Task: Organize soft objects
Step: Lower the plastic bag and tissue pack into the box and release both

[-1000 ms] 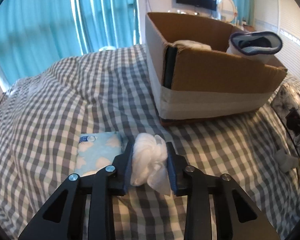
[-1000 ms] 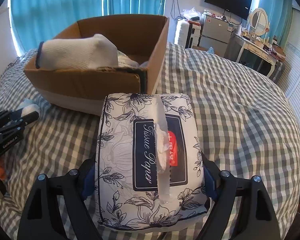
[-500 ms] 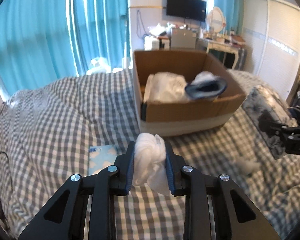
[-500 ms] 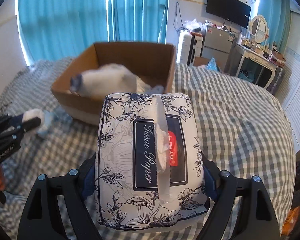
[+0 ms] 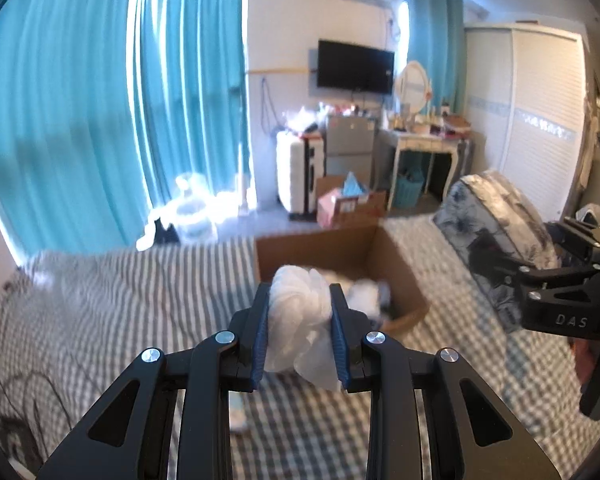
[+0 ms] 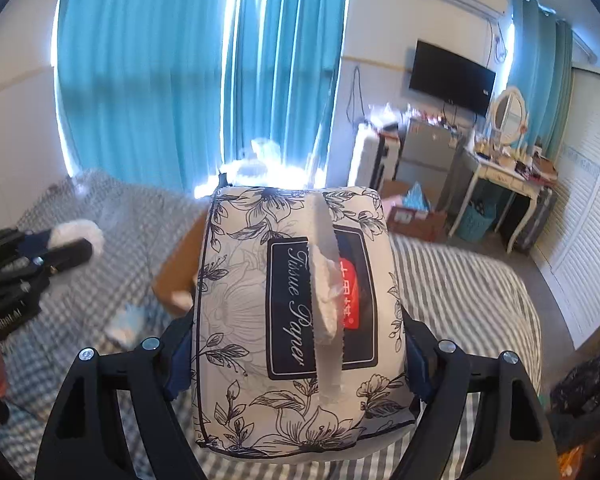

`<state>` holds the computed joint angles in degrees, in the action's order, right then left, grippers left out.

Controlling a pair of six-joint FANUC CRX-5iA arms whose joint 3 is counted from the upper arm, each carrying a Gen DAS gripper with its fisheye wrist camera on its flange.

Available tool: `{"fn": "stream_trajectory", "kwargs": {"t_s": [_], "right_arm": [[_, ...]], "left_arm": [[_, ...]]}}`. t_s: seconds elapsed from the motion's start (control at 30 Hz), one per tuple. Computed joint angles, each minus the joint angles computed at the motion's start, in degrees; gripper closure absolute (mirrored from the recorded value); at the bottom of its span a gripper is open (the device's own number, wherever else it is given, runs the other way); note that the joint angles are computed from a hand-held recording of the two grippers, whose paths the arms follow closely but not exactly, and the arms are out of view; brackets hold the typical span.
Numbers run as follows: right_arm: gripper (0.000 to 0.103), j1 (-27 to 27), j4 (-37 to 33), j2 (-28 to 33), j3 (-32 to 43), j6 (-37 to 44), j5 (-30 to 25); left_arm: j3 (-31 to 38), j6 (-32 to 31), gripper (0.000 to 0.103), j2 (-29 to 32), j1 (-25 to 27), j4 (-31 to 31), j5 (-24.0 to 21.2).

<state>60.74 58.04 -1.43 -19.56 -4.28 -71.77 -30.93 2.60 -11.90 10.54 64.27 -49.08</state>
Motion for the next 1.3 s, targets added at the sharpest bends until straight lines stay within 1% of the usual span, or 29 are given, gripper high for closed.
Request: {"fn": "stream_trajectory", "kwargs": {"t_s": [0.1, 0.17, 0.27, 0.37, 0.43, 0.57, 0.73, 0.8, 0.83, 0.9, 0.97, 1.03, 1.2, 1.3], "right_arm": [[0.022, -2.1, 1.62, 0.29, 2.78, 2.12, 0.14], [0.023, -3.99, 2.77, 1.07, 5.0, 4.44, 0.27], [0.023, -6.88, 3.67, 1.68, 7.3, 6.39, 2.56], [0.023, -10.07, 3.92, 2.9, 9.14, 8.26, 5.33], [0.023, -12.2, 3.34, 3.99, 10.2, 9.37, 7.69], [0.023, -16.78, 1.29, 6.6, 10.96, 10.36, 12.95], [0.023, -21.82, -3.2, 10.41, 9.33, 11.0, 20.56], [0.023, -23.23, -5.41, 12.04, 8.68, 11.17, 23.42], [0.023, -23.71, -6.35, 12.46, 8.44, 11.4, 24.5], [0.023, -24.57, -8.33, 13.42, 7.73, 12.13, 26.85], [0.023, -24.64, -7.54, 14.35, 7.23, 12.41, 26.82], [0.023, -24.64, -7.58, 14.65, 7.05, 12.66, 26.94], [0.023, -24.3, -9.03, 14.77, 7.27, 13.99, 27.12], [0.023, -24.18, -12.97, 15.06, 7.99, 16.21, 27.59]], "left_arm": [[1.88, -0.38, 0.076, 0.28, -1.56, 1.82, 0.35], [2.79, -1.42, 0.076, 0.74, -3.51, 2.89, 2.25], [4.67, -2.35, 0.076, 2.98, -6.28, 4.56, 4.34], [7.55, -0.4, 0.076, 6.76, -8.92, 3.62, 6.37], [9.28, 0.56, 0.076, 9.48, -10.5, 2.85, 8.09], [12.95, 4.67, 0.076, 15.76, -12.81, -0.69, 11.33], [13.78, 4.59, 0.076, 21.14, -14.88, -1.99, 14.89], [13.81, 5.55, 0.076, 22.41, -15.42, -2.97, 15.97], [13.83, 6.33, 0.076, 23.0, -15.63, -3.8, 16.71], [14.23, 7.52, 0.076, 24.15, -15.52, -5.63, 16.48], [14.35, 8.08, 0.076, 24.88, -15.48, -6.66, 16.77], [14.72, 9.0, 0.076, 25.52, -15.11, -7.15, 15.63], [12.13, 6.85, 0.076, 23.82, -15.31, -4.82, 16.92], [11.9, 6.97, 0.073, 23.44, -14.77, -4.76, 15.95]]}}
